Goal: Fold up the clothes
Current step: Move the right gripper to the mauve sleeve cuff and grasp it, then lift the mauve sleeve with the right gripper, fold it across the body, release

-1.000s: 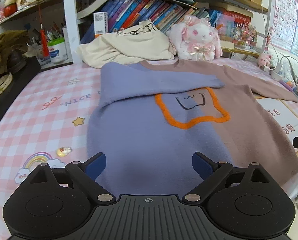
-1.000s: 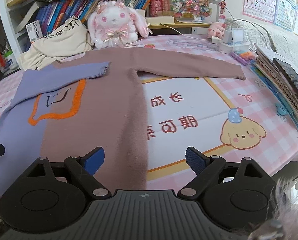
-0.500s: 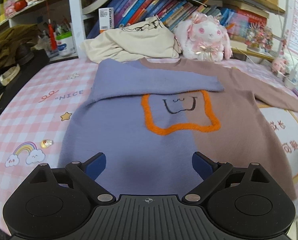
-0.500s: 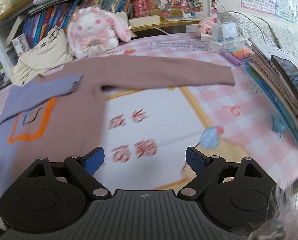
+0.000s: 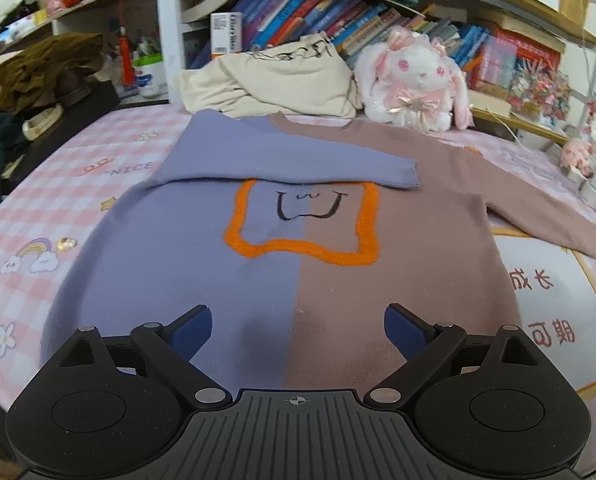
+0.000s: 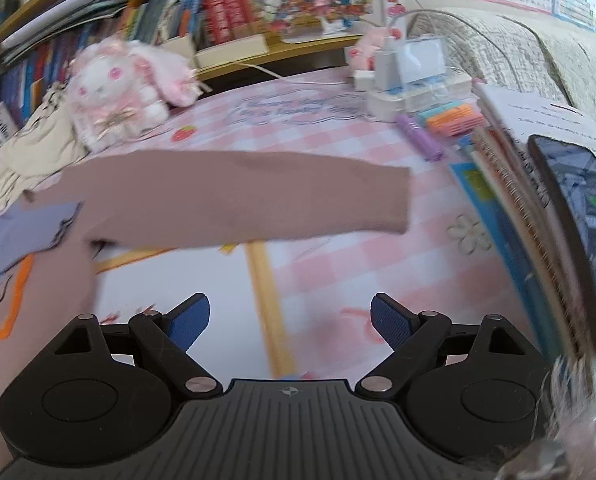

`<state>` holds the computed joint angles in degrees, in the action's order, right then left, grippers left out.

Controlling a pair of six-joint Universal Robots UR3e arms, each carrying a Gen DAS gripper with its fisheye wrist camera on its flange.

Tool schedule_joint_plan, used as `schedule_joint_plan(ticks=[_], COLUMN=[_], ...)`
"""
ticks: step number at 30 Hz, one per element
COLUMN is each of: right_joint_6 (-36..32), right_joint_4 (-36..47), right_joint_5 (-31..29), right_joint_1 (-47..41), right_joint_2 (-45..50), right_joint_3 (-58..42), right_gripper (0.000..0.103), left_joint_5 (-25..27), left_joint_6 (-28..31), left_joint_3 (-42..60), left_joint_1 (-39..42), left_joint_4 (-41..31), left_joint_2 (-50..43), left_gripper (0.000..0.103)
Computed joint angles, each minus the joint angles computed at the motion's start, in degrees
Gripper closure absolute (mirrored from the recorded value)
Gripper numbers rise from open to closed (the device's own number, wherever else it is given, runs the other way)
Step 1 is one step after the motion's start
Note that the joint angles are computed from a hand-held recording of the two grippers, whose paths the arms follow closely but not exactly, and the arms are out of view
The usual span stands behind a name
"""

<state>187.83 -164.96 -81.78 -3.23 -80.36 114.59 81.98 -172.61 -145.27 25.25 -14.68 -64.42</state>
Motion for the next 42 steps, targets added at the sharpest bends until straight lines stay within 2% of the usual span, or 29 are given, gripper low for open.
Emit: schedule_joint_plan(ticks=[7, 15, 18, 21, 25, 31, 33, 35, 36, 38, 40, 42], right_joint_6=[-3.6, -3.2, -3.0, -2.2, -0.8, 1.5, 1.6, 0.3, -0.7, -3.4, -4.9, -5.3], right_joint_4=[1.1, 1.3, -0.1, -1.9, -4.1, -4.8, -4.7, -4.1, -3.7, -3.8, -4.7, -4.8], right_joint_5=[3.1, 2.0, 2.5, 2.9, 3.6, 6.4, 5.8, 2.2, 0.0, -3.0, -1.6, -0.4], right_joint_1=[-4.9, -6.4, -7.3, -8.0, -8.8, -9.9, -9.4, -7.5, -6.4, -4.8, -5.1, -5.4], right_joint_2=[3.8, 6.9, 7.3, 7.9, 9.5, 12.6, 13.6, 14.9, 15.5, 16.5, 16.7, 16.9], right_joint_3=[-3.0, -5.3, -4.9, -4.6, -5.2, -8.4, -9.8, -11.8, -12.9, -14.0, -13.6, -13.7], right_gripper=[0.025, 0.031, 0.033, 0.038, 0.048, 0.051, 0.052, 0.06, 0.068, 0.072, 0.088, 0.092], left_joint_5=[8.7, 15.6, 16.3, 15.7, 11.6, 12.2, 12.3, 12.5, 12.6, 12.7, 12.6, 12.7], left_joint_6=[-7.2, -8.2, -8.2, -8.0, -8.3, -7.9, -7.7, -7.6, -7.6, -7.5, -7.3, -7.3], left_joint_3=[1.7, 2.6, 3.2, 4.4, 4.1, 4.9, 5.2, 5.4, 5.5, 5.7, 5.7, 5.8], left_joint_1=[-7.7, -15.1, -16.3, -16.3, -14.1, -15.4, -15.7, -15.9, -16.1, -16.4, -16.3, -16.4], left_joint_4=[2.6, 10.0, 10.0, 7.0, 4.3, 4.1, 3.9, 4.1, 4.2, 4.3, 4.2, 3.9], left_joint_2=[-3.6, -9.1, -9.8, -9.4, -7.2, -7.9, -8.3, -8.6, -8.8, -9.1, -9.0, -9.0], left_gripper=[0.008, 0.008, 0.008, 0.008, 0.008, 0.008, 0.008, 0.008, 0.008, 0.008, 0.008, 0.008])
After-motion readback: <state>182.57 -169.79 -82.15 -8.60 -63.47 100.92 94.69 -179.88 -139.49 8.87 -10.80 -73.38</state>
